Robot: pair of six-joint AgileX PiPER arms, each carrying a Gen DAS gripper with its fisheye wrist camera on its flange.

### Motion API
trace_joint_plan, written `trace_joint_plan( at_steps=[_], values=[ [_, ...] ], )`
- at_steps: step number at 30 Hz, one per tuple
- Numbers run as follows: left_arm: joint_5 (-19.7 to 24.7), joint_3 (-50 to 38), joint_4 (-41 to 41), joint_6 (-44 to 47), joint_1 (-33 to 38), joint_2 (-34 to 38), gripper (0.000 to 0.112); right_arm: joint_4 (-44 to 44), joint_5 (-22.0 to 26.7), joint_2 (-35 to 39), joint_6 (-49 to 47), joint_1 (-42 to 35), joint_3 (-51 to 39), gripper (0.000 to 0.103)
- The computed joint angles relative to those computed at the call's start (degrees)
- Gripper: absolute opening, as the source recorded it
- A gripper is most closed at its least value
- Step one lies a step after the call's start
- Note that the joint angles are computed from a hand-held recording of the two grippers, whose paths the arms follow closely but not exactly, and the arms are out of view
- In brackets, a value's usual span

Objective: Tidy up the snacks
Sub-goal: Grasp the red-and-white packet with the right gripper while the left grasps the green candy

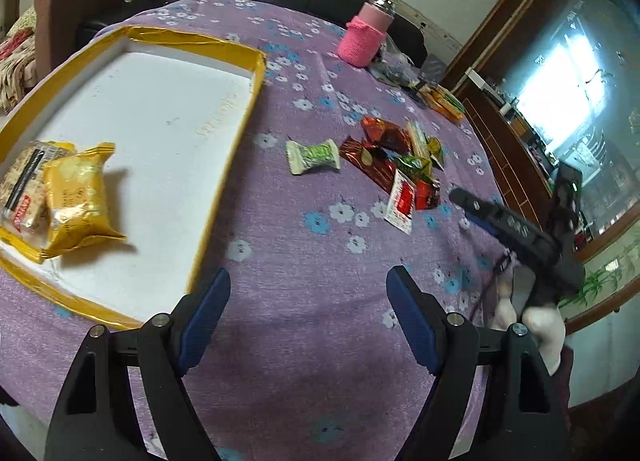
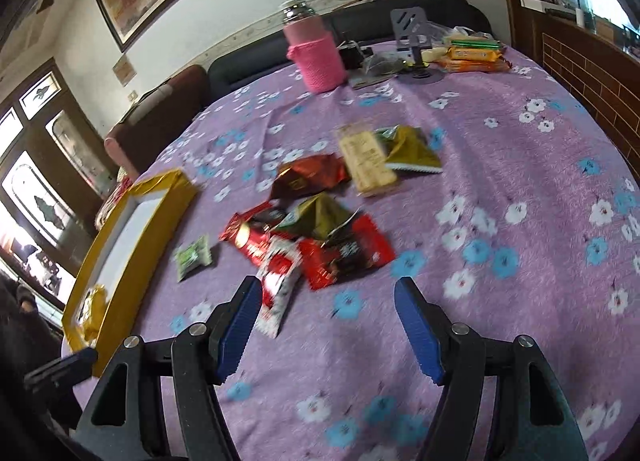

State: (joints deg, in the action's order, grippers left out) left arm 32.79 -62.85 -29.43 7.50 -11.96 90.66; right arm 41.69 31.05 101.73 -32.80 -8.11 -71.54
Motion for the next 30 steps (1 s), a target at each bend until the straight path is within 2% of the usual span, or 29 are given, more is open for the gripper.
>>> trace_joint_plan(
  at_steps=[2, 6, 8, 12, 15, 16, 17, 19, 20, 24, 27, 30],
  values=[
    [0.0, -0.3, 0.3, 0.6, -0.9, -0.1, 0.081, -1.4, 0.7, 2.2, 1.9, -0.1, -3.1, 0.071],
    [-0.6, -2.3, 9.7, -6.5, -3.3, 0.2, 0.081, -4.6, 4.9, 5.4, 4.8, 2.1, -8.2, 0.068],
    [-0.2, -4.7, 15.0, -9.9, -4.2, 1.6, 0.081, -5.7, 7.2, 5.9, 6.5, 4.2, -8.8, 0.059],
    [1.1, -12.6, 24.0, -11.8, -6.7, 6.8, 0.081, -19.5, 4.6, 8.7, 19.0, 10.4, -11.6, 0.058],
    [4.7, -21.8, 26.1, -8.7, -7.4, 14.0, 0.080, -25.9, 2.0, 9.9, 24.4, 12.6, -12.3, 0.055],
    [6.5, -25.2, 25.6, -6.8, -7.2, 16.7, 0.079, -26.9, 0.9, 10.0, 24.9, 13.0, -12.0, 0.040],
    [8.1, -28.5, 24.8, -4.8, -7.1, 19.3, 0.077, -27.4, 0.2, 10.3, 24.7, 13.2, -11.8, 0.032],
    [11.7, -35.1, 25.3, -3.1, -7.0, 24.1, 0.063, -26.1, -2.1, 9.9, 22.7, 12.9, -10.3, 0.031],
    [13.4, -38.2, 26.0, -2.8, -7.2, 26.1, 0.062, -23.4, -2.6, 9.5, 19.9, 12.2, -9.5, 0.031],
    [18.0, -48.2, 29.6, -1.9, -8.1, 32.6, 0.062, -14.6, -1.5, 9.9, 12.3, 10.1, -9.7, 0.031],
    [23.5, -56.8, 31.4, 0.6, -8.8, 38.3, 0.062, -8.6, 0.6, 10.5, 7.7, 8.3, -10.4, 0.031],
    [27.1, -61.0, 31.3, 4.1, -9.1, 41.4, 0.062, -3.3, 3.4, 11.2, 4.3, 6.3, -11.3, 0.031]
  ],
)
